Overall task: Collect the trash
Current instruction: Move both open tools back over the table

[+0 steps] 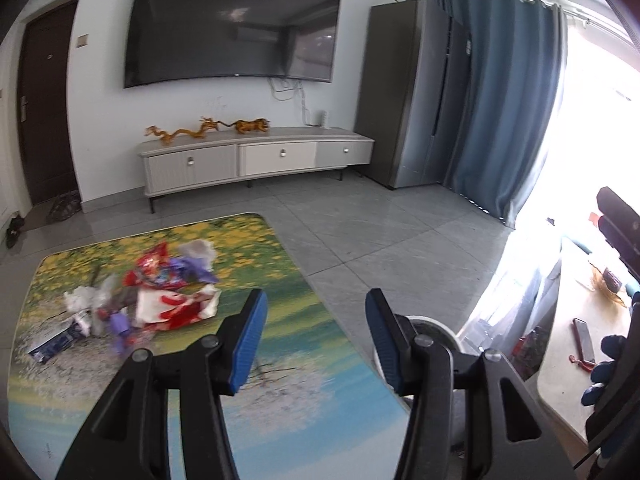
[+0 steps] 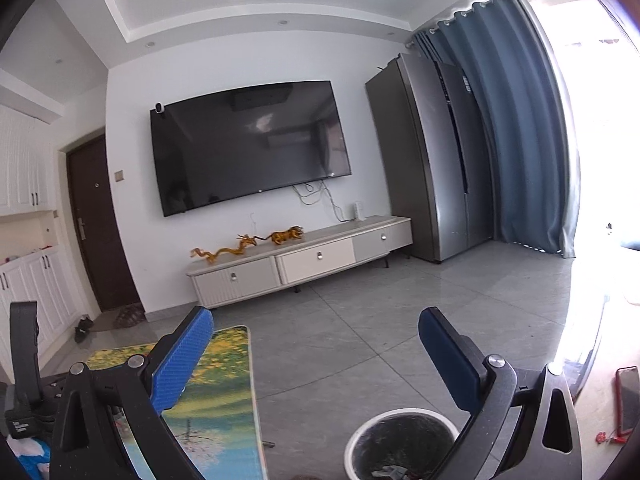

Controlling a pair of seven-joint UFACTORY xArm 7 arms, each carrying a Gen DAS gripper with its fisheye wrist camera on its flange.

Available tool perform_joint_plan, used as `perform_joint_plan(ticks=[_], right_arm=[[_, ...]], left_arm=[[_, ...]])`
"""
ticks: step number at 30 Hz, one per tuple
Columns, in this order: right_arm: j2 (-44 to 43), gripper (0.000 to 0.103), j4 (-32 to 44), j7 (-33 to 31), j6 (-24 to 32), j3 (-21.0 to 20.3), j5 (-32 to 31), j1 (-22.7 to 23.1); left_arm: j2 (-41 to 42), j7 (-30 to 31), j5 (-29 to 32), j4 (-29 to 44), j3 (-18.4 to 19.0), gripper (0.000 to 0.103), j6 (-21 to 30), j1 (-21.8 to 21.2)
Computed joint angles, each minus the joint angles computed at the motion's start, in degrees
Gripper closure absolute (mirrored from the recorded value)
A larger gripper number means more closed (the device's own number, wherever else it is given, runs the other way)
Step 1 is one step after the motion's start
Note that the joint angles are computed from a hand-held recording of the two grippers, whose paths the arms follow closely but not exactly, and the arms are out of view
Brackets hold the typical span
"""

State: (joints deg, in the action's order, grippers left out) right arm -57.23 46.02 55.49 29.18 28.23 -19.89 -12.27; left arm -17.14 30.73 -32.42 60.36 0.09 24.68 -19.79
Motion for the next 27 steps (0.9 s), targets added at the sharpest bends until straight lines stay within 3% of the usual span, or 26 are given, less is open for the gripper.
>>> perform_joint_plan(ticks=[4,9,15,24,27], right_arm=[[5.08,0.000,1.91,-0.92,-2.07,0.11,1.56,2.56],[12.57,0.000,6.95,-2.26,0.13,2.23,0.75,3.73],[21.95,0.000,10.36,-1.83,-0.86,3.15,-1.72,6.93],[39.47,0.000,16.14,-3.53,-4.91,-2.50,-3.51,16.11],[45.47,0.000,18.45,-6.02,-6.60,-5.83,-1.19,19.92]], left_arm=[[-0.16,2.10,-0.74,-1.79,2.75,0.052,-0.04,1.81],[1.84,5.52,-1.36,-3.33,5.55,0.052,0.85,5.50],[6.52,8.57,-3.52,-2.94,6.66,0.052,2.47,10.71],[13.47,14.16,-8.94,1.70,3.86,0.052,8.10,16.81],[15.99,14.45,-9.45,3.58,2.58,0.052,9.29,18.15]])
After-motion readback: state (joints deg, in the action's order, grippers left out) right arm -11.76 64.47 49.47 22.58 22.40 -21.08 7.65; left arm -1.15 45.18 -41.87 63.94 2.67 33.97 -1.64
